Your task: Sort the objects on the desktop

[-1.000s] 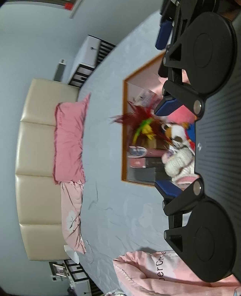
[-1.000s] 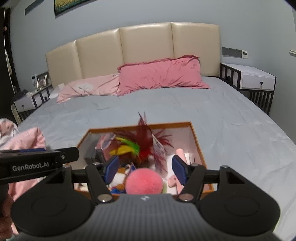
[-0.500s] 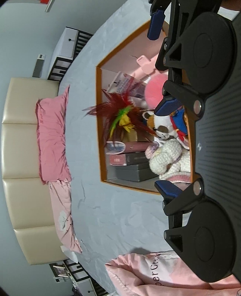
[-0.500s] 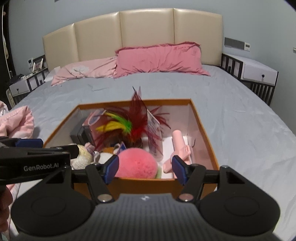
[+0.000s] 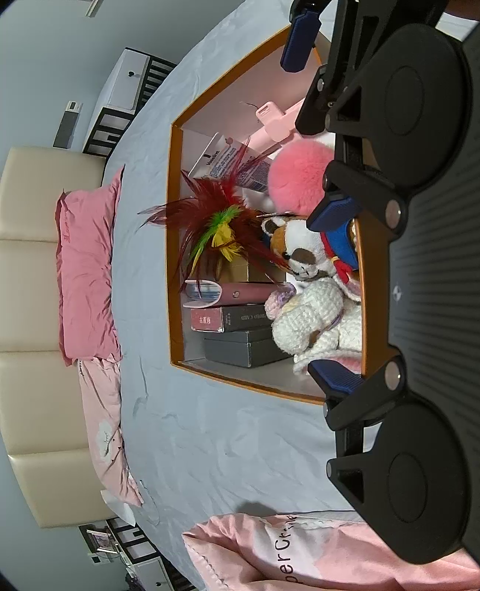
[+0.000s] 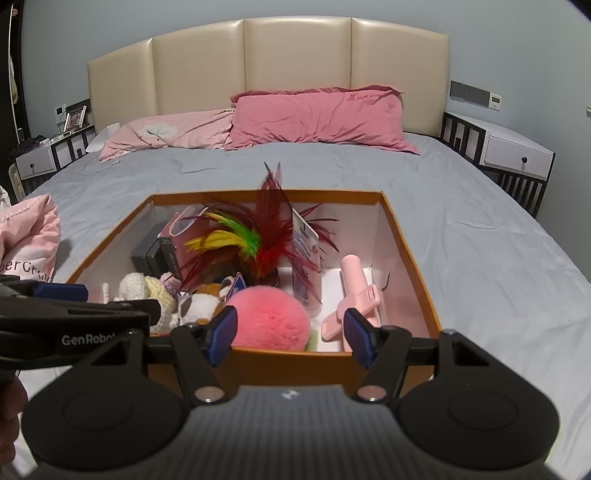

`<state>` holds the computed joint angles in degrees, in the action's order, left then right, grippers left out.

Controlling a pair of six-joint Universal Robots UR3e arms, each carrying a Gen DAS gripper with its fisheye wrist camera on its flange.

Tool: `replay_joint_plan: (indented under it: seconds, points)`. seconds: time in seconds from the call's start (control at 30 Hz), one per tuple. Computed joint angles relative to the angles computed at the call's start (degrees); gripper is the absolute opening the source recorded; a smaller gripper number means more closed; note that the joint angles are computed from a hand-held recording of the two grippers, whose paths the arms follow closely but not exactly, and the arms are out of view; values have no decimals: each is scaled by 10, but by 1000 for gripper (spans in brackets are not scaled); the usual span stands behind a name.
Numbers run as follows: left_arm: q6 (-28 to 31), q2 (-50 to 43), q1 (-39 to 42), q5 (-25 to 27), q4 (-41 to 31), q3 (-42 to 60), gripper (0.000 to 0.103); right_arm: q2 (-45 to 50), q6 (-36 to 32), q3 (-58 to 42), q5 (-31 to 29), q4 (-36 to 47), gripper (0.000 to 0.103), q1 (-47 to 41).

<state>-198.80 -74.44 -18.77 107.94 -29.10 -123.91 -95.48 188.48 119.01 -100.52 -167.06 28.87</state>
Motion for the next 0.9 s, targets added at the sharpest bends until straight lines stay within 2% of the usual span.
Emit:
replay_joint_plan:
  seconds: [0.17, 0.9]
  points:
    - [-10, 11, 17, -25, -9, -5, 90, 0, -1, 3, 0, -5, 65, 0]
    - [-13, 6, 12, -18, -2, -8, 90, 1, -2, 5, 2, -5, 66, -3]
